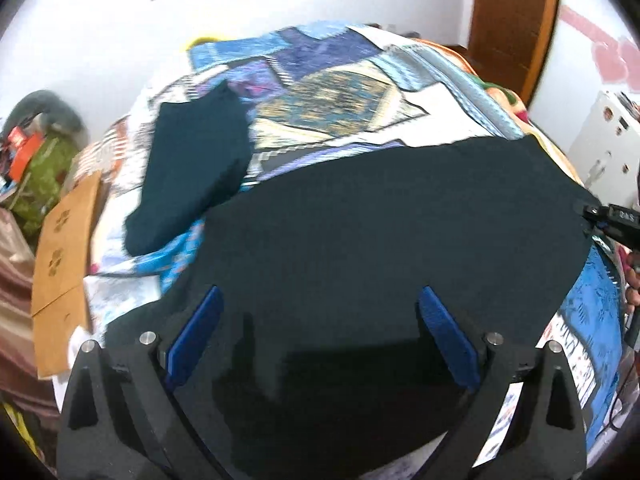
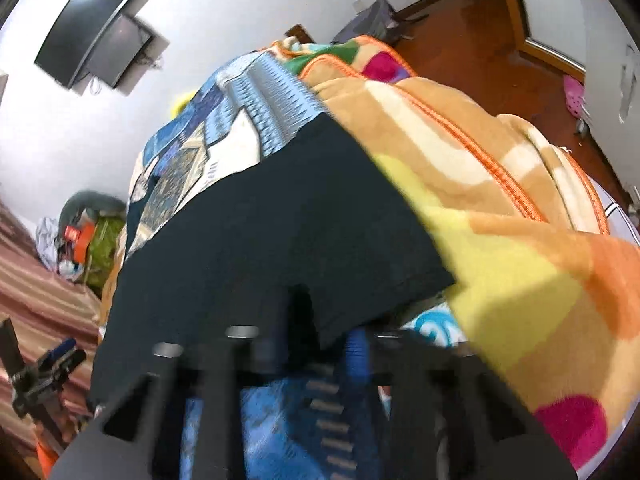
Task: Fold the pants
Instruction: 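Lift a trouser corner with the right gripper while the left gripper presses the trousers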
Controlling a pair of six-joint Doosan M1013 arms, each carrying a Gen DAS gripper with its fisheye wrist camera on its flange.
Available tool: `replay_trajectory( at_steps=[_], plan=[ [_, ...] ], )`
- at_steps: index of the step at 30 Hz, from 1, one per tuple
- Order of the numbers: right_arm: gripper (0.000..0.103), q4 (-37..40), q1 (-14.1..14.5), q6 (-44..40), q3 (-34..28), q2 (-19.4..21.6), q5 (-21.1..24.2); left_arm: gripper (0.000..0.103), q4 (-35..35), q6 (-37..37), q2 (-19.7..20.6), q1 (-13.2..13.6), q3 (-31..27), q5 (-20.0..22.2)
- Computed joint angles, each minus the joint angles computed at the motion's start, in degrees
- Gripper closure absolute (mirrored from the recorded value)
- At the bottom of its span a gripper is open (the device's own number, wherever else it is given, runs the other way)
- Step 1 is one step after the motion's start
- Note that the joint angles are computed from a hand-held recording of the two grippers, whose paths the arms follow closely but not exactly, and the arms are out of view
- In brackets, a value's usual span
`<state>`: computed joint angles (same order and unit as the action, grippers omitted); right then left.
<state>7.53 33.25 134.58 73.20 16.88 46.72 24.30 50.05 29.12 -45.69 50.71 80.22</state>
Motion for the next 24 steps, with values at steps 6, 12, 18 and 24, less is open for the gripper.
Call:
replay_trajectory(
  at_steps=[6, 12, 18, 24],
  plan=[
    [0.097, -5.0, 0.6, -2.0, -2.8, 0.4, -0.3, 0.003, -5.8, 4.2, 4.6, 0.7, -6.0, 1.7],
    [0.097, -7.5, 1.3, -5.6, -7.7, 1.3, -2.9, 0.003, -8.2, 5.7, 6.9, 0.9, -10.0, 1.5],
    [0.097, -5.9, 2.5, -12.6, -14.6, 4.0, -4.5, 0.003, -3.6, 2.0, 3.9, 0.2, -7.1, -2.3],
    [0.097, -1.7, 4.5, -21.0, -21.9, 7.9, -4.4, 0.003, 2.1, -4.7, -0.9, 0.6, -1.9, -4.4]
  ],
)
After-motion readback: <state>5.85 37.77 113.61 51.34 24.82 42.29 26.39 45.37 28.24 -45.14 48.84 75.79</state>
